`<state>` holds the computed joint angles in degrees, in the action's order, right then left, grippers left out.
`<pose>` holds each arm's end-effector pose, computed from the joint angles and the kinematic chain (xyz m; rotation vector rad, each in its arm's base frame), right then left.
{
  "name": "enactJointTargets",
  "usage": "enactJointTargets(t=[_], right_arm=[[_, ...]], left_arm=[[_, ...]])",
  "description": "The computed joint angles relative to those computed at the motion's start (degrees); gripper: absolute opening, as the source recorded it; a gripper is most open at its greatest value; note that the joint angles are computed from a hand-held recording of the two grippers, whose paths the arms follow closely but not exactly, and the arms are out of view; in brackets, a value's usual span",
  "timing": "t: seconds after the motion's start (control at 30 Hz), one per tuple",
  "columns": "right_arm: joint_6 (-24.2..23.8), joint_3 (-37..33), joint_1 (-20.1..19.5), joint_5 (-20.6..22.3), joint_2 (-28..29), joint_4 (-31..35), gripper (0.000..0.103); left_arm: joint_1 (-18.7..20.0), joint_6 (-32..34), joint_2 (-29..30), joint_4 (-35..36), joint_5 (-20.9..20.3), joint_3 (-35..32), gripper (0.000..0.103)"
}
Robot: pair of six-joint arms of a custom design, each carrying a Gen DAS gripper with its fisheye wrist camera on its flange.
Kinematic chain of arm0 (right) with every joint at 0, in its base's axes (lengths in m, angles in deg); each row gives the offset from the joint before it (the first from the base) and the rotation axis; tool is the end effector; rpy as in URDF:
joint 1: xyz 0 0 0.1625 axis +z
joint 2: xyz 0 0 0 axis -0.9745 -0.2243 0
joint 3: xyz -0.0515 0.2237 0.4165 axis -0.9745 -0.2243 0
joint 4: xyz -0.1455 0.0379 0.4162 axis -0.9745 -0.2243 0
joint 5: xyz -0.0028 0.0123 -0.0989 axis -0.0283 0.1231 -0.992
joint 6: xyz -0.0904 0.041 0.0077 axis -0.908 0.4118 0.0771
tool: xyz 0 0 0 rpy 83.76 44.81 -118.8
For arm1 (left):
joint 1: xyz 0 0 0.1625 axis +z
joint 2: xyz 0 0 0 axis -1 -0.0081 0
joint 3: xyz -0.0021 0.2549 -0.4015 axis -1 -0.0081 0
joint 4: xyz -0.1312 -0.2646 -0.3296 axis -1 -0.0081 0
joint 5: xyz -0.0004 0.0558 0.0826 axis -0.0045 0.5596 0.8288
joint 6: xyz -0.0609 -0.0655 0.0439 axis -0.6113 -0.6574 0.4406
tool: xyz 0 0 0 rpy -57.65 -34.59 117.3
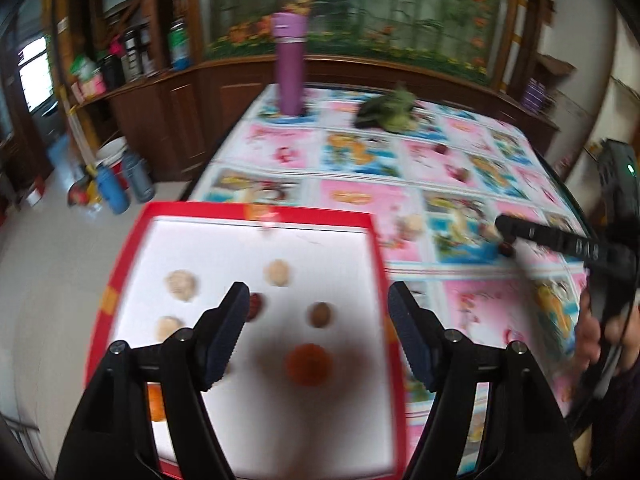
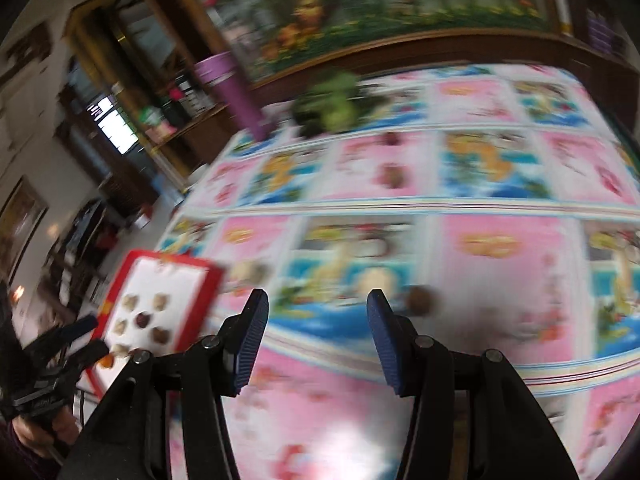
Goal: Organize fruits
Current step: 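Move both grippers from the tray back over the tablecloth fruits, then grasp a brown kiwi with the right gripper while the left grasps a red date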
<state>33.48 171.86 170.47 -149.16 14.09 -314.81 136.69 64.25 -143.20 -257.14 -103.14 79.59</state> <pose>0.1173 -0.3411 0.1115 -0.0025 -2.5626 1.0770 -0.0825 -0.3768 0.2084 0.8516 2.3823 -0.6557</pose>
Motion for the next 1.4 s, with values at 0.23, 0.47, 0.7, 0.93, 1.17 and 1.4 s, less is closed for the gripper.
enactJointTargets(t=[0.23, 0.47, 0.7, 0.93, 1.17, 1.4], right_arm=[[0.1, -0.2, -8.2, 4.7, -4.4, 8.0, 0.038], [-1.4, -0.5, -9.8, 6.5, -2.8, 8.2, 0.03], [-4.0, -0.3, -11.0, 8.0, -2.5, 7.4, 0.026], [-0.1, 3.8, -16.6, 14.4, -6.9, 2.7, 0.026], [1.9, 5.4, -18.4, 17.1, -8.0, 0.0, 0.026], [2.2, 5.7, -18.8, 18.7, -8.5, 0.3, 0.026]], left_arm=[[-4.7, -4.1, 5.0, 2.0, -3.3, 0.5, 0.072], [-8.8, -8.5, 9.6, 3.7, -2.7, 0.2, 0.072], [-10.7, -10.7, 15.6, 2.1, -3.0, -1.4, 0.072], [-10.4, -11.3, 26.5, -5.6, -4.6, -4.6, 0.072], [-10.0, -15.4, 36.5, -10.2, -5.6, -9.0, 0.072], [-9.9, -18.0, 43.6, -14.8, -4.6, -12.1, 0.067]])
